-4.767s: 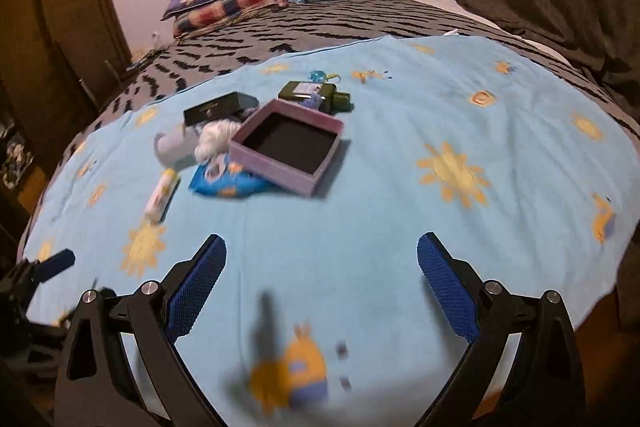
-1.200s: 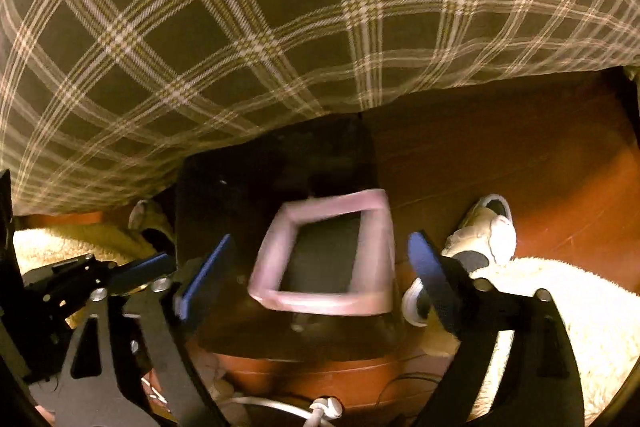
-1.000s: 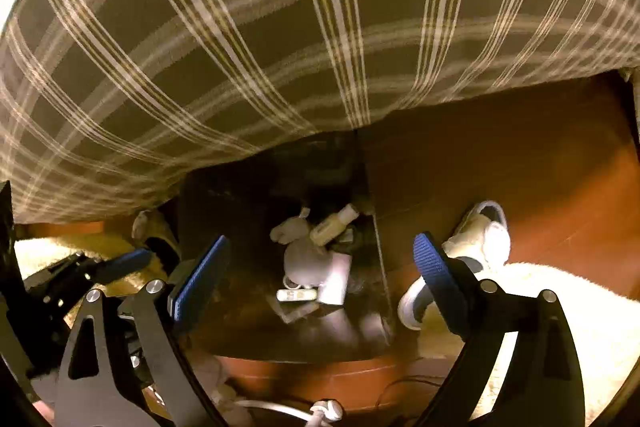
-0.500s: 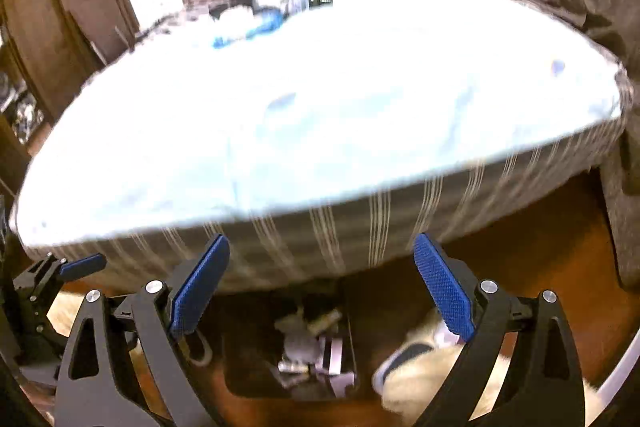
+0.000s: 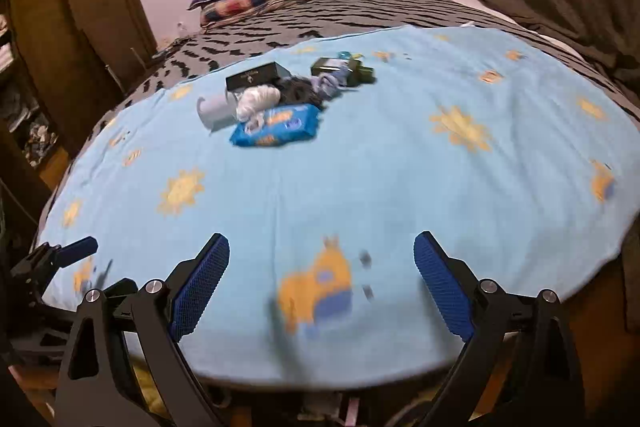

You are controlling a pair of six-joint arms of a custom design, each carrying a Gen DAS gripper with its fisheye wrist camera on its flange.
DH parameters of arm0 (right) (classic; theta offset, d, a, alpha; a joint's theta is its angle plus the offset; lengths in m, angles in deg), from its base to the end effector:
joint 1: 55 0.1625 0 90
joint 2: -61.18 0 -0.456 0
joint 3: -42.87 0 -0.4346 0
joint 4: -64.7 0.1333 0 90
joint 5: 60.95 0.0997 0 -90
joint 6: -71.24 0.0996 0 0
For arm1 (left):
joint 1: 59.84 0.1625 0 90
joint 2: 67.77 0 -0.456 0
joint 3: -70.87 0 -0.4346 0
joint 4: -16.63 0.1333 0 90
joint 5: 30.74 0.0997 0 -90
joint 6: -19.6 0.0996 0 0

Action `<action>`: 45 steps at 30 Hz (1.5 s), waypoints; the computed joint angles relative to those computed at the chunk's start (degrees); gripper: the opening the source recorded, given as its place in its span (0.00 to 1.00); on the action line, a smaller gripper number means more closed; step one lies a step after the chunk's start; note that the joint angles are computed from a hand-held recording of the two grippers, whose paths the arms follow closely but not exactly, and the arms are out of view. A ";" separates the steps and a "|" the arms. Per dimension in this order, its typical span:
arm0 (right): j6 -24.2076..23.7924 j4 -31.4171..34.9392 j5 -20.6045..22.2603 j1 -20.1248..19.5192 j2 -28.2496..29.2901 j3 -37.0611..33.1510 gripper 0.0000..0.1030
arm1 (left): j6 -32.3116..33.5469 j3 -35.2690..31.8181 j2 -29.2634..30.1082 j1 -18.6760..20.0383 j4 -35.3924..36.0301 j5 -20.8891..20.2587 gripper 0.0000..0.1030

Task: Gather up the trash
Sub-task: 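Raise both open tools back over the items on the bed, then grasp the blue wipes packet with the right tool while the left tool grasps the white spool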

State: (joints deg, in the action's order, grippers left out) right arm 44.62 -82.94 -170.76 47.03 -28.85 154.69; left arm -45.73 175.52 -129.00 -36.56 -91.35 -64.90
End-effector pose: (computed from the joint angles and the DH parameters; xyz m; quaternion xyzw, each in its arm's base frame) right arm 0.2097 -0.5064 0.4396 0.2602 -0.9020 0.2799 0.2008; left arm -0.4669 -0.4357 0.1702 0.1135 0.8606 -0.3383 0.3634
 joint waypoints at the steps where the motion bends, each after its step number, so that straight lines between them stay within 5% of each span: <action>1: 0.15 -0.33 -0.16 0.24 1.59 -0.99 0.87 | 0.58 -0.47 0.09 0.75 0.11 0.51 0.91; 10: 3.31 1.24 -1.30 0.91 14.19 -11.07 0.68 | 5.20 -3.98 0.40 6.05 -0.66 4.03 0.91; 14: 3.60 1.42 -2.96 1.35 18.06 -14.06 0.68 | 8.65 -5.22 1.02 7.94 -3.15 5.25 0.91; 24: 1.74 1.99 -2.50 1.81 20.75 -15.59 0.64 | 18.20 -10.32 4.32 12.75 -10.50 5.76 0.89; 28: 1.74 3.52 0.25 1.12 20.44 -15.88 0.52 | 22.56 -12.61 5.91 14.35 -15.06 4.61 0.85; 32: 1.16 3.38 1.95 0.77 19.69 -15.33 0.33 | 26.44 -14.79 7.63 15.27 -18.03 3.17 0.73; 37: -0.02 4.50 5.12 -0.03 18.25 -14.81 0.22 | 28.93 -16.13 8.72 16.49 -19.04 -0.13 0.51; 39: -0.62 3.87 5.73 -0.03 17.59 -14.28 0.20 | 29.55 -16.22 8.93 16.95 -19.98 -1.52 0.31; 45: -1.84 1.91 5.28 -0.17 15.74 -13.00 0.17 | 29.40 -14.75 8.20 16.68 -21.47 -0.73 0.13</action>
State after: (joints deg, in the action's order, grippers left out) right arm 42.78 -81.03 -165.48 46.86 -13.11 141.70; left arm -16.33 160.78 -120.80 -19.88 -112.82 -65.62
